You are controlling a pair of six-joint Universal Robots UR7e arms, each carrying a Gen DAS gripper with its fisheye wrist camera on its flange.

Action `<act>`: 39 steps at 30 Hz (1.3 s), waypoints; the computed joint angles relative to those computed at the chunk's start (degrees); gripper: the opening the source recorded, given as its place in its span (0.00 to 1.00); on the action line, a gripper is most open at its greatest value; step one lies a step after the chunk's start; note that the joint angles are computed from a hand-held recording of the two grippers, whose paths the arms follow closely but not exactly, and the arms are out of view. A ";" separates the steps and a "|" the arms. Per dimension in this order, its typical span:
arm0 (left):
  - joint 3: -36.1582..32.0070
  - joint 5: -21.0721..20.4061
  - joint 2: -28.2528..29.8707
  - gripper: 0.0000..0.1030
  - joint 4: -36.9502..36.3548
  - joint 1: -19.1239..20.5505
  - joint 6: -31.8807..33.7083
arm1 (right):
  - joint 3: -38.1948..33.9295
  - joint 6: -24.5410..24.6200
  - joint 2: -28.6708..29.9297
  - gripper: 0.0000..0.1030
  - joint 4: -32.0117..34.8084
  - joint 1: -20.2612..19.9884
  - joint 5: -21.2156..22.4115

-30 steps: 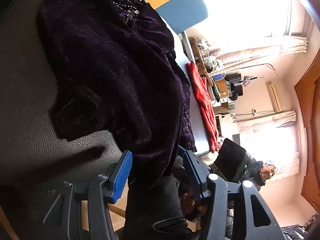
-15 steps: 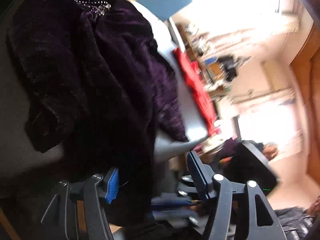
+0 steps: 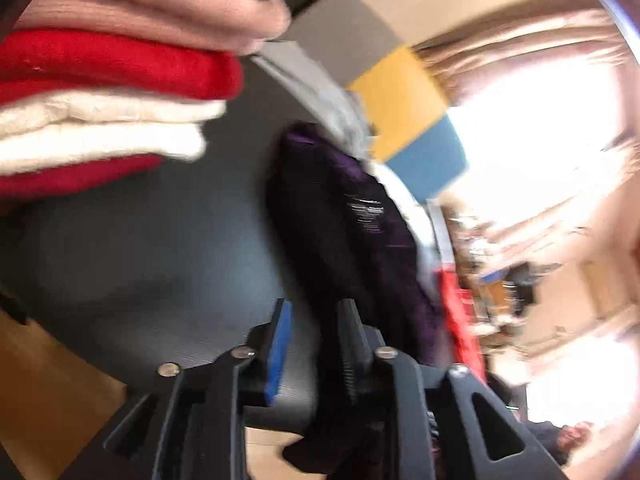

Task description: Fold clothes

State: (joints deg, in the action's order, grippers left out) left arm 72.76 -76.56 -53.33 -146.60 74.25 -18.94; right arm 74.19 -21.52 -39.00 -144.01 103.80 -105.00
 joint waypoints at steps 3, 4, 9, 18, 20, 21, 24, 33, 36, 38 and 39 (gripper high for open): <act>-0.14 -4.31 0.62 0.44 2.26 -0.14 2.38 | -1.15 -1.75 1.92 0.09 -0.38 0.69 -0.50; -1.14 -4.11 1.93 0.47 4.73 -0.57 3.75 | -1.57 -1.59 2.24 0.09 -0.67 0.78 -0.21; -7.92 -7.28 9.15 0.49 13.02 -0.77 5.74 | -3.50 -0.43 0.64 0.08 -4.07 1.01 4.99; -15.25 9.97 10.79 0.07 15.02 -1.57 5.80 | -26.63 7.39 3.30 0.12 -23.80 -2.34 -0.07; -15.02 13.20 9.59 0.07 10.72 -1.54 3.90 | -33.68 10.55 6.06 0.21 -24.05 -3.28 -5.75; -15.12 13.22 8.89 0.10 8.47 -1.12 2.87 | -33.60 12.42 5.83 0.31 -24.16 -3.64 -7.04; -11.22 14.41 5.66 0.18 -1.88 -0.68 0.66 | -23.53 10.97 0.98 0.60 -26.39 -4.75 -6.07; 0.72 14.52 -0.36 0.34 -2.56 -3.01 6.32 | 2.90 0.69 -8.17 0.64 -14.36 -5.71 -3.78; 1.63 12.87 0.34 0.44 2.89 -3.19 11.22 | 6.05 -1.75 -8.13 0.64 -10.43 -5.86 -5.34; 1.39 14.22 1.72 0.47 4.41 -3.64 14.42 | 7.19 -2.98 -7.93 0.64 -9.10 -6.11 -5.41; 0.91 15.39 2.67 0.50 4.29 -4.00 15.87 | 7.60 -3.73 -7.95 0.67 -8.68 -5.99 -6.13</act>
